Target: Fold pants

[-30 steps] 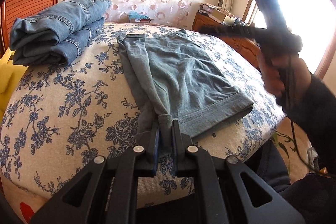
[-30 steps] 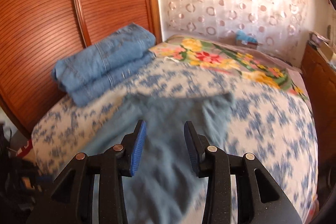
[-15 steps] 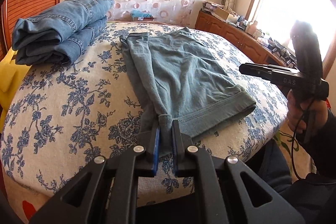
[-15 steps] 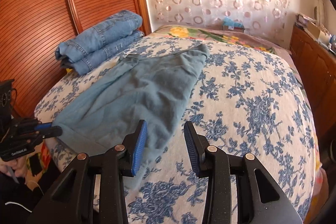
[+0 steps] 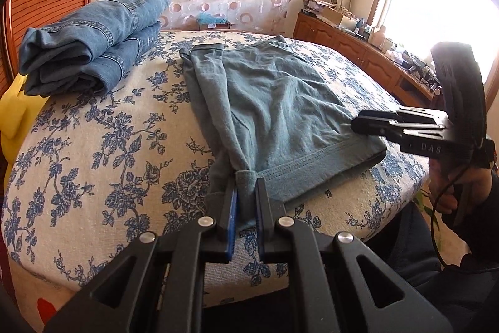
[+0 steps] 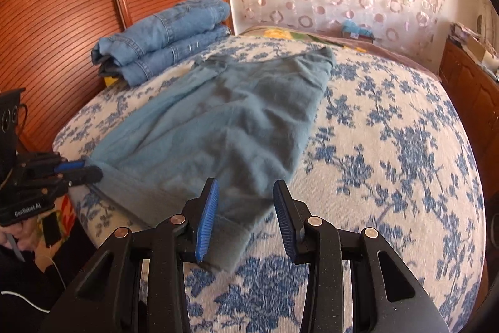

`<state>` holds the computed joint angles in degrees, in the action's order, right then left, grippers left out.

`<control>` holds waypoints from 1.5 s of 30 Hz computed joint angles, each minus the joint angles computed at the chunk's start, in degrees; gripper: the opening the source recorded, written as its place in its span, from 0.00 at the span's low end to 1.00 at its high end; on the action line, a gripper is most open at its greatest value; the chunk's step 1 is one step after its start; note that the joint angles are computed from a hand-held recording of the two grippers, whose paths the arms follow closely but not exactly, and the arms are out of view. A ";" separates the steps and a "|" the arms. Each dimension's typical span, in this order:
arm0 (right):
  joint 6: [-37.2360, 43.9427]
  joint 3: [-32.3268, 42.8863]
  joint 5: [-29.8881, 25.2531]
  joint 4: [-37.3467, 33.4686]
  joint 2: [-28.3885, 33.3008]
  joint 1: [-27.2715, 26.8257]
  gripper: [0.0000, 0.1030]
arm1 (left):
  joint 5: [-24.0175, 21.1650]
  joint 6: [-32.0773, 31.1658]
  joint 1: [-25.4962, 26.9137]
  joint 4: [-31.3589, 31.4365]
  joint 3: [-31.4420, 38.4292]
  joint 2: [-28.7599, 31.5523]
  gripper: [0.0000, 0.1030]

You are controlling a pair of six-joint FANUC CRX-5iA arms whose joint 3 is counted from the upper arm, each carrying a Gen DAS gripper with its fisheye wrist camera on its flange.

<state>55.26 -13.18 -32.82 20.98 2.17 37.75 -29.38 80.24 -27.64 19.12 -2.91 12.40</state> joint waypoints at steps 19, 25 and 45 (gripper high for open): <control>-4.16 -3.58 -1.80 -0.81 -4.12 2.35 0.09 | -0.15 0.11 -0.03 -0.36 0.16 0.09 0.08; -6.59 -4.52 0.27 1.47 -4.88 1.79 0.11 | -1.83 1.95 -0.15 -3.05 1.92 0.22 0.17; -12.54 -1.83 5.69 13.40 2.20 -2.80 0.34 | -8.07 2.71 -0.36 -11.96 21.01 9.25 0.41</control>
